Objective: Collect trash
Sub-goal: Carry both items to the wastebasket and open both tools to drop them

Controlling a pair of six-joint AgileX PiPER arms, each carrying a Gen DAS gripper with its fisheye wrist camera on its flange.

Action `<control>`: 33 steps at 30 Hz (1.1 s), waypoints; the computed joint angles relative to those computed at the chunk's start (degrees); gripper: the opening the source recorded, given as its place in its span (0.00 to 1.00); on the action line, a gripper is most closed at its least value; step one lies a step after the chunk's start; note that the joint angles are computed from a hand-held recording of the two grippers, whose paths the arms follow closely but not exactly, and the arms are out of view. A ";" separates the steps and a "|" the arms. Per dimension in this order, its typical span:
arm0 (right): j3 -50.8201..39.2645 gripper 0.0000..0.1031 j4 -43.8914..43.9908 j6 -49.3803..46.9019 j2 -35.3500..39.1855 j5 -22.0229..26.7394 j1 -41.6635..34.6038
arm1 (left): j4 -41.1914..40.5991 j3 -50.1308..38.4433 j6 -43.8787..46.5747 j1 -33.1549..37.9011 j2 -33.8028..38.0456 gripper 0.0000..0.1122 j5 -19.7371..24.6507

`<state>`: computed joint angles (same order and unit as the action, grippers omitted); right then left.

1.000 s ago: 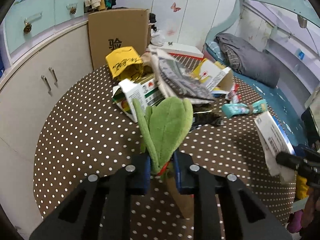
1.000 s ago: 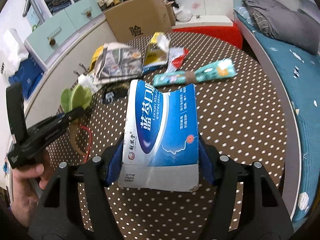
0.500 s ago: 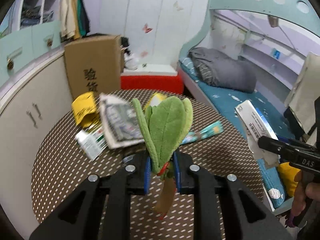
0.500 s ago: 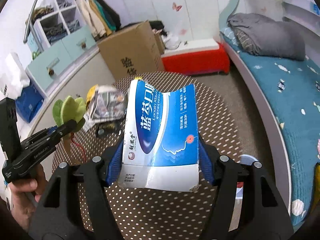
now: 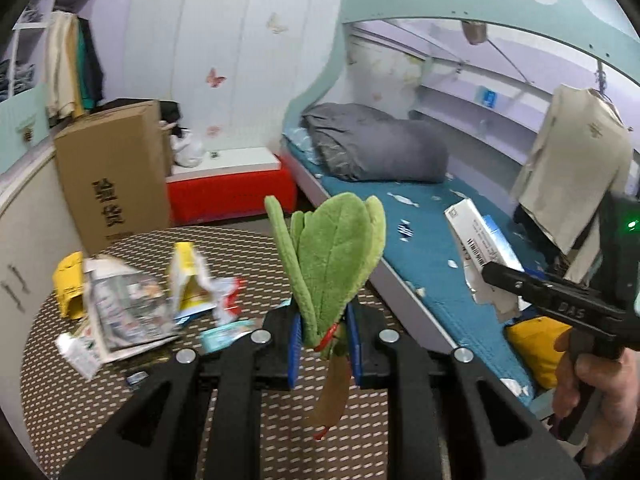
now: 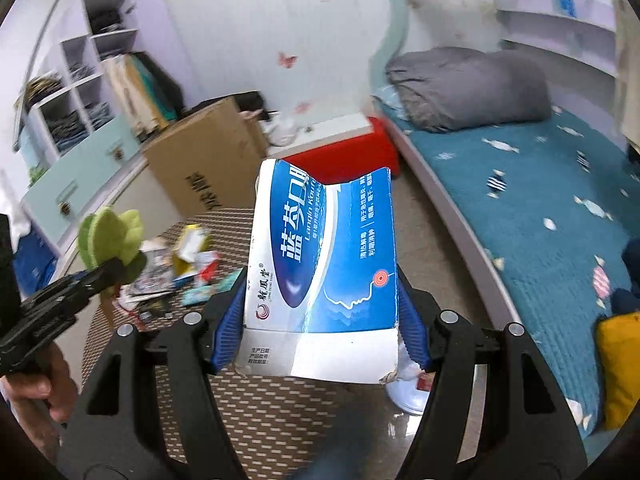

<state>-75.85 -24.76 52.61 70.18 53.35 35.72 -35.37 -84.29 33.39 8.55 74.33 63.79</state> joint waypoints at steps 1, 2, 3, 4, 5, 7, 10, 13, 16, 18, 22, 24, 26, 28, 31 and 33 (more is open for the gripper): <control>1.30 0.63 0.83 -0.58 -0.86 -0.35 -1.59 | 0.76 -0.19 -1.01 -1.88 0.32 0.16 -0.54; 3.45 0.63 2.72 -1.92 -2.03 -1.17 -4.44 | 1.87 -0.30 -2.35 -4.40 0.79 0.16 -1.43; 5.00 0.63 4.30 -2.97 -2.79 -1.81 -6.52 | 2.98 -0.32 -3.56 -6.62 1.19 0.16 -2.27; 6.76 0.63 6.34 -4.48 -3.49 -2.59 -9.13 | 3.75 -0.26 -4.43 -8.11 1.39 0.16 -2.70; 8.54 0.64 8.80 -6.48 -4.00 -3.52 -12.08 | 4.99 -0.40 -5.94 -10.56 2.11 0.16 -3.40; 11.59 0.64 13.88 -10.88 -4.36 -5.65 -17.31 | 6.83 -0.03 -7.93 -13.94 2.69 0.16 -4.67; 16.10 0.64 20.79 -17.42 -3.08 -8.50 -24.10 | 9.34 -0.18 -10.85 -18.81 4.84 0.16 -6.18; 20.58 0.65 29.26 -24.79 0.64 -12.44 -30.15 | 11.73 0.23 -13.20 -23.20 7.27 0.16 -7.64; 24.82 0.65 36.83 -31.37 5.04 -16.96 -33.79 | 13.66 -0.87 -15.28 -26.78 10.07 0.16 -8.19; 26.92 0.65 42.59 -37.32 9.42 -19.61 -36.56 | 15.25 -2.01 -16.63 -29.50 12.40 0.16 -8.71; 29.07 0.71 56.07 -51.67 17.40 -23.54 -42.01 | 17.69 -5.33 -19.11 -33.99 17.99 0.16 -8.63; 29.19 0.78 63.44 -59.19 22.41 -24.37 -44.63 | 18.75 -7.43 -20.28 -35.82 20.76 0.16 -8.12; 29.63 0.87 68.07 -62.95 25.13 -24.63 -46.84 | 19.47 -10.25 -21.20 -37.55 24.11 0.16 -7.02; 31.29 0.87 71.43 -65.79 24.76 -25.16 -49.10 | 20.75 -13.42 -22.39 -39.31 28.14 0.16 -5.46; 34.00 0.87 73.23 -66.94 20.37 -25.27 -51.39 | 21.55 -18.25 -23.77 -41.08 33.94 0.16 -2.63; 35.41 0.87 72.19 -66.44 16.50 -24.49 -53.81 | 21.98 -21.30 -24.12 -41.86 37.31 0.16 -0.59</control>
